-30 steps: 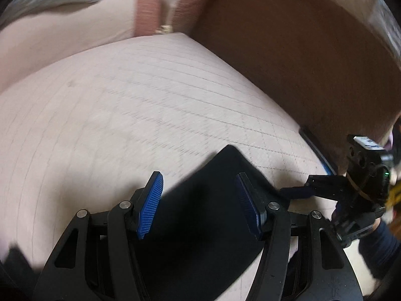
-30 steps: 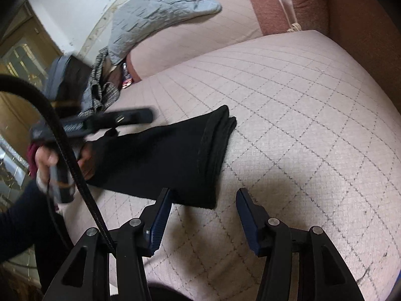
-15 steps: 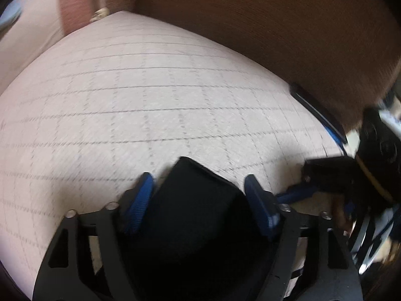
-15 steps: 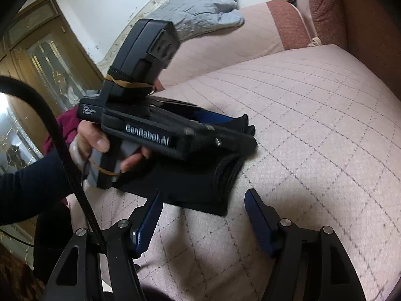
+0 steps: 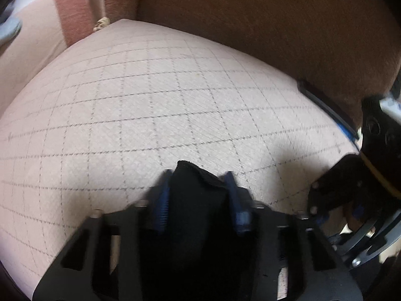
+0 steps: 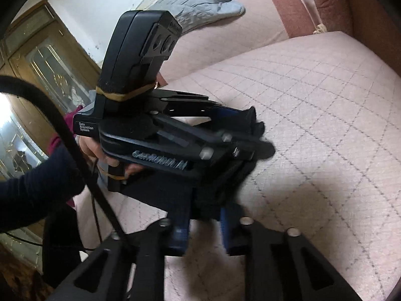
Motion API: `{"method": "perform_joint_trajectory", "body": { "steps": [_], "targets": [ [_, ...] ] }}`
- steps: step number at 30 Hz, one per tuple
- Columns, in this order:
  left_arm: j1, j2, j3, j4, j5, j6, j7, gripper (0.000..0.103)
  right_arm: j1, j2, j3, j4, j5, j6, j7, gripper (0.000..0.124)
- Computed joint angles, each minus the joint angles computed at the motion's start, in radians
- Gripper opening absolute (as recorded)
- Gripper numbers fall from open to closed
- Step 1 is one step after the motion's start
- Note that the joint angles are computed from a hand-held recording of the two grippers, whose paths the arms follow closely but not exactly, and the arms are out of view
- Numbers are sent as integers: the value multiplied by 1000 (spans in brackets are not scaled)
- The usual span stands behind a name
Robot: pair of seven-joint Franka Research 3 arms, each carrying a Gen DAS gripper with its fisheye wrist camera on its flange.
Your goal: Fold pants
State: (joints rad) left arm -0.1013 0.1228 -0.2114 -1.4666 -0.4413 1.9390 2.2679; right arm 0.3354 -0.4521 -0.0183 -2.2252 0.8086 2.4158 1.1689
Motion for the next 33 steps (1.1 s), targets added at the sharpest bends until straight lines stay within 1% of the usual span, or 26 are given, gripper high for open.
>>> {"method": "perform_joint_trajectory", "body": {
  "steps": [1, 4, 8, 11, 13, 17, 20, 22, 24, 26, 27, 28, 29, 30, 31, 32, 33],
  "targets": [
    [2, 1, 1, 1, -10, -3, -12, 25, -5, -2, 12, 1, -19, 11, 7, 14],
    [11, -18, 6, -12, -40, -4, -15, 16, -11, -1, 28, 21, -63, 8, 39, 12],
    [40, -74, 30, -37, -131, -20, 5, 15, -2, -6, 40, 60, -98, 12, 67, 11],
    [59, -123, 63, -50, -202, -24, 19, 15, 12, 8, 62, 119, -135, 16, 83, 11],
    [76, -158, 92, -59, -246, -23, 28, 14, 30, 21, 69, 155, -139, 28, 79, 11],
    [122, -232, 172, -90, -326, -40, 32, 14, 85, 87, 83, 269, -124, 34, 43, 11],
    [162, -307, 230, -167, -321, 5, 6, 14, 134, 172, 108, 358, -85, 50, 3, 11],
    [188, -332, 265, -204, -292, 25, -50, 14, 157, 245, 128, 420, -62, 56, -12, 11],
    [220, -361, 288, -255, -237, 71, -129, 18, 182, 343, 155, 490, -32, 54, -9, 11],
    [249, -382, 323, -304, -209, 86, -202, 30, 192, 441, 185, 563, -54, 39, 40, 11],
    [260, -392, 338, -327, -208, 89, -235, 45, 199, 495, 200, 598, -76, 33, 93, 12],
    [271, -407, 355, -357, -220, 99, -267, 57, 205, 549, 210, 637, -104, 9, 153, 13],
    [277, -423, 367, -388, -237, 117, -292, 60, 208, 596, 214, 683, -146, -45, 220, 15],
    [281, -439, 381, -414, -251, 124, -305, 61, 207, 609, 217, 697, -161, -63, 250, 16],
    [282, -449, 389, -426, -246, 120, -309, 61, 196, 588, 224, 675, -117, -36, 235, 19],
    [283, -462, 399, -437, -238, 113, -303, 61, 183, 564, 230, 654, -58, -21, 199, 26],
    [282, -476, 403, -454, -232, 116, -294, 61, 167, 524, 231, 621, 19, -7, 151, 40]
  ]
}}
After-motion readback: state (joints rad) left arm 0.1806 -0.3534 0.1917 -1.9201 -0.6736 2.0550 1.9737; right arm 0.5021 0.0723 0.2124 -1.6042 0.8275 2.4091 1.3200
